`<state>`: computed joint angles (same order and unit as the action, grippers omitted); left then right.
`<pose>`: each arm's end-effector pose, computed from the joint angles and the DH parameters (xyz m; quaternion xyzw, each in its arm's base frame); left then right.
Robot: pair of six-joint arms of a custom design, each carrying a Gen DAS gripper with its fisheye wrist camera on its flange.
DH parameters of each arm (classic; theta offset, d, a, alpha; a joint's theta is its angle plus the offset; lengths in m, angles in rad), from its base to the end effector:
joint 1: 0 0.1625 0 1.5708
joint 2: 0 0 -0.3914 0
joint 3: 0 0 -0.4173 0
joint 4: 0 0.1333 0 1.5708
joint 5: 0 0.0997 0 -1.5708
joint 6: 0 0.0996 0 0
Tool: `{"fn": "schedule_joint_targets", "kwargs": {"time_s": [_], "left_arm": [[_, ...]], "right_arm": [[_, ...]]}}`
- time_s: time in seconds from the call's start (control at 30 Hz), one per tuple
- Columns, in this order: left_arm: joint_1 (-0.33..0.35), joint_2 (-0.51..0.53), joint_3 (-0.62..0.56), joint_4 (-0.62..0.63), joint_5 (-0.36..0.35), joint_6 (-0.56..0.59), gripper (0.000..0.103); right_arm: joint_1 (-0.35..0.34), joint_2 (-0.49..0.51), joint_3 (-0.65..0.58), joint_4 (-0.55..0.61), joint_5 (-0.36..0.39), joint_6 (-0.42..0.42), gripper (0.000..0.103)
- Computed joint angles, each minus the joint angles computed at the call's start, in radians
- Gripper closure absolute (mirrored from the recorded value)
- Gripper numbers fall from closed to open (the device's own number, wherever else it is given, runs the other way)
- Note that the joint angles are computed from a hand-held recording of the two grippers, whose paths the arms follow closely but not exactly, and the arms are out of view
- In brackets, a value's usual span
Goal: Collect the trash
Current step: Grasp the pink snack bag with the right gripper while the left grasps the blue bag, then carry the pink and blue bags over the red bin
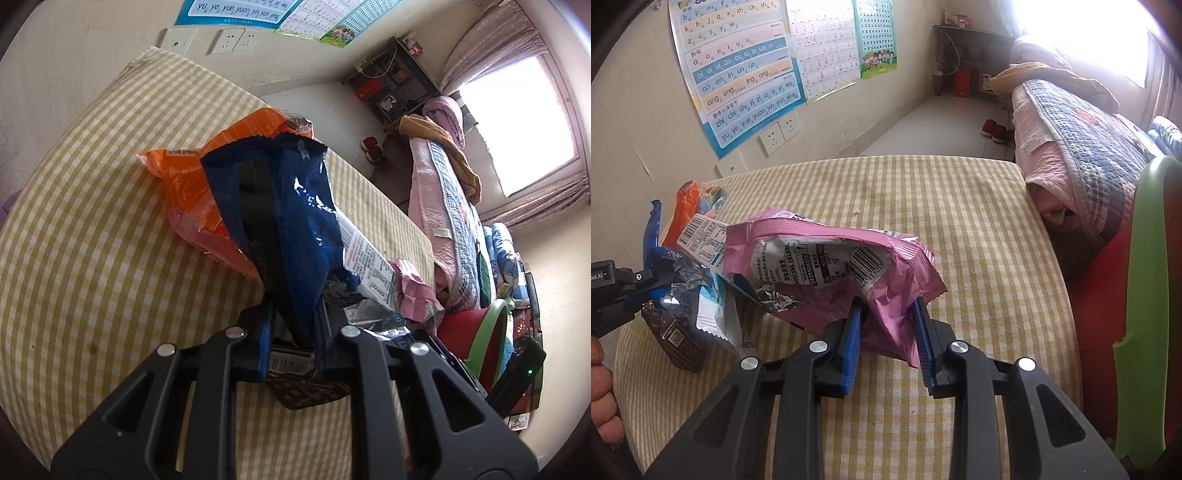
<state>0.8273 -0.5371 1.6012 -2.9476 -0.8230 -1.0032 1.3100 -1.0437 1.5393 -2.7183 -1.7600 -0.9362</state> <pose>-0.2961 -0.6191 -0.0409 -0.1755 0.9045 -0.3696 0.1206 -0.0705 -0.7084 0.2851 0.2839 -0.8999 0.2130 0.2535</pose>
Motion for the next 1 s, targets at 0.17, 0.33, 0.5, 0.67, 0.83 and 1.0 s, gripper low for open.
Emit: {"fn": "schedule_joint_targets", "kwargs": {"time_s": [0.17,0.33,0.5,0.67,0.83,1.0], "left_arm": [[-0.023,-0.021,0.015,0.022,0.038,0.013,0.089],[-0.056,-0.049,0.050,0.059,0.084,-0.006,0.090],[-0.086,-0.067,0.073,0.104,0.116,-0.045,0.090],[-0.123,-0.092,0.094,0.167,0.159,-0.070,0.090],[-0.156,-0.103,0.101,0.189,0.186,-0.068,0.090],[-0.183,-0.100,0.086,0.216,0.185,-0.053,0.090]], "right_arm": [[-0.004,-0.022,0.019,-0.013,0.002,0.002,0.082],[-0.009,-0.050,0.040,-0.004,0.017,0.008,0.082],[-0.013,-0.091,0.067,0.003,0.059,0.016,0.082],[-0.017,-0.138,0.103,0.008,0.092,0.015,0.082],[-0.022,-0.181,0.135,0.005,0.126,0.007,0.082],[-0.027,-0.214,0.150,0.012,0.157,0.008,0.082]]}}
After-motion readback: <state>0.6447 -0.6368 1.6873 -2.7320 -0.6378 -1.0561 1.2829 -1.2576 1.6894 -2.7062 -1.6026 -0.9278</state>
